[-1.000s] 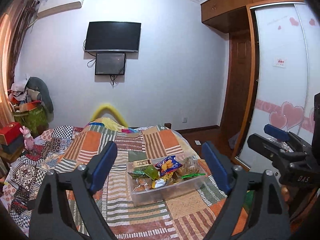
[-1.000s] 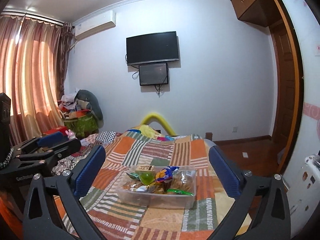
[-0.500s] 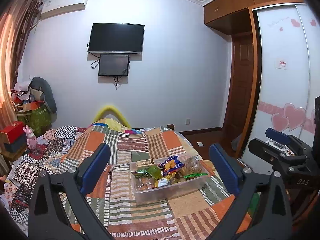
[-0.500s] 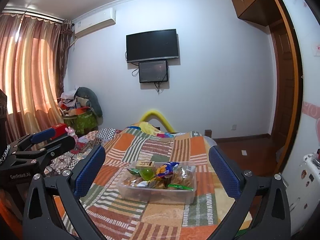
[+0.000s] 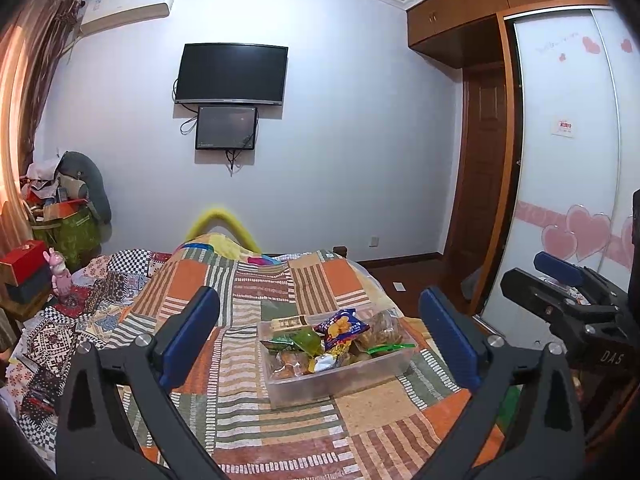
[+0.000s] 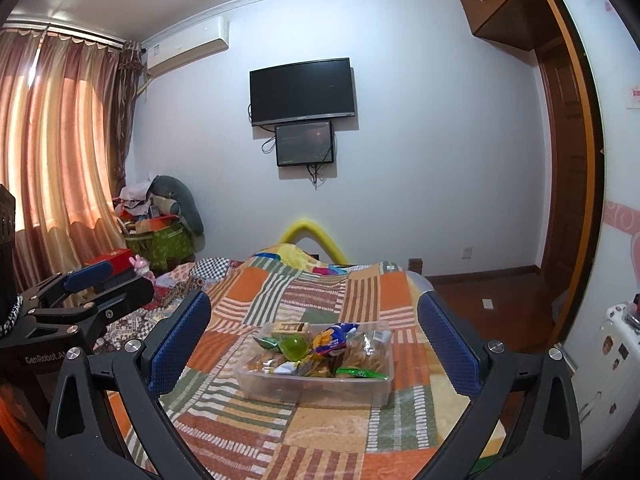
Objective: Organize snacks
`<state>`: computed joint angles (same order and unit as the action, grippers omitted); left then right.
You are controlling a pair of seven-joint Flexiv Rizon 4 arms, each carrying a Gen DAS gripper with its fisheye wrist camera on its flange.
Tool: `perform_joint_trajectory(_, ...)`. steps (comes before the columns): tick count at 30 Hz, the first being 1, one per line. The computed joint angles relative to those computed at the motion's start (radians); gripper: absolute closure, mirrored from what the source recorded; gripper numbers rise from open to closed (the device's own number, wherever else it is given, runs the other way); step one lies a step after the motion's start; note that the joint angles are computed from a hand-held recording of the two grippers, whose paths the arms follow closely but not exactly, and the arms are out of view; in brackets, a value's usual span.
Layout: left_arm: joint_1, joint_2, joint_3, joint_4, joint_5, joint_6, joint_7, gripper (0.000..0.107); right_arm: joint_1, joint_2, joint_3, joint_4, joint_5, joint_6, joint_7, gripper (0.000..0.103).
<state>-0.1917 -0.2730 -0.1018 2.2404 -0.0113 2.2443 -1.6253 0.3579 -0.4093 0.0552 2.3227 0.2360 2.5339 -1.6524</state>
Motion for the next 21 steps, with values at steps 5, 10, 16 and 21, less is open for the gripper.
perform_joint_trajectory(5,0.004,-0.004,-0.003,-0.003,0.008,-0.001,-0.005,0.005,0.001,0.002,0.002,0.001,0.008,0.002,0.006,0.0)
perform_joint_trajectory(10,0.003,-0.005,-0.003,-0.005,0.007,-0.008,-0.005,0.005,0.005,0.008,0.001,0.0,0.015,-0.007,0.005,0.0)
perform_joint_trajectory(16,0.002,-0.006,-0.004,-0.004,0.008,-0.007,-0.004,0.005,0.014,0.014,-0.006,-0.001,0.03,-0.017,-0.018,0.0)
perform_joint_trajectory(21,0.005,-0.007,-0.005,-0.004,0.015,-0.005,-0.005,0.005,0.014,0.012,-0.004,-0.005,0.035,-0.017,-0.02,0.0)
